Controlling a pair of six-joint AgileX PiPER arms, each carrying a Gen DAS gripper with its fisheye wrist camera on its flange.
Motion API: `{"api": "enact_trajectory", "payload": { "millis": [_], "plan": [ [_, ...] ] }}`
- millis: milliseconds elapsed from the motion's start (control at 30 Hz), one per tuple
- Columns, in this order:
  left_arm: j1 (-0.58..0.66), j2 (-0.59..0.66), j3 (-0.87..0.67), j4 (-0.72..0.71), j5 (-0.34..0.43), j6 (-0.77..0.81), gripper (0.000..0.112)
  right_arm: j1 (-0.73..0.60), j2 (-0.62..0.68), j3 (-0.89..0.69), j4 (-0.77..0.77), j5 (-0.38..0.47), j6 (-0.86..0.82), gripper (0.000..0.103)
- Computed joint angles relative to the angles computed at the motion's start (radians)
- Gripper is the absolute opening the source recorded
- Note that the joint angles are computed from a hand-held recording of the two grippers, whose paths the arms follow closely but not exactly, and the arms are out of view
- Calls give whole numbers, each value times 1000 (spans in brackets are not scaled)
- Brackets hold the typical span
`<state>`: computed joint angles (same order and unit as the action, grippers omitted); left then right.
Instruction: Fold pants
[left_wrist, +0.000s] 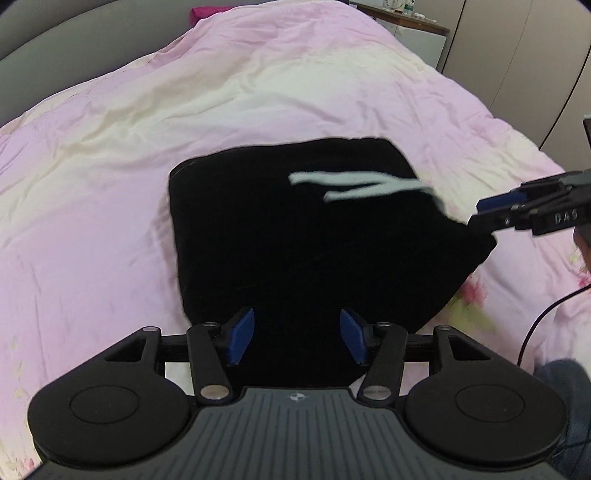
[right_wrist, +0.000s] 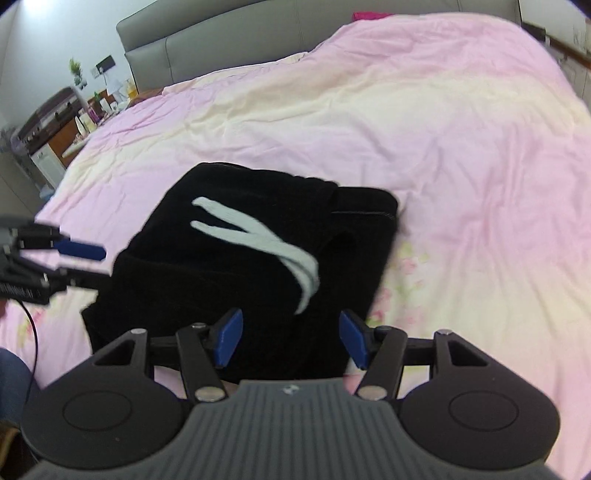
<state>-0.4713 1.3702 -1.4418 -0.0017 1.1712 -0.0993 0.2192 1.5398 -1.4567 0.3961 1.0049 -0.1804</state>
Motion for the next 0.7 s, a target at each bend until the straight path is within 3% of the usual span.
{"api": "enact_trajectory", "payload": {
  "millis": [200, 300, 367, 533, 567, 633, 700],
  "plan": [
    [22, -148, 291, 36, -108, -19, 67, 93, -8, 102, -94, -93, 162, 52],
    [-53, -184, 378, 181, -141, -152, 33, 105, 2, 146, -118, -133, 217, 52],
    [-54, -195, 405, 201, -158, -188, 27, 118, 9, 163, -149, -146, 264, 52],
    [-87, -211, 421, 240, -102, -184, 17, 167, 8, 177, -231, -158, 334, 52],
    [-69, -217, 407, 217, -77, -155, 15, 182, 10, 169, -257, -151, 350, 51],
    [-7, -223, 366, 161, -5, -85, 0, 192, 12, 148, -277, -131, 356, 51],
    [91, -248, 341, 101, 20, -20, 0, 173, 11, 115, -254, -98, 341, 52]
  ]
}}
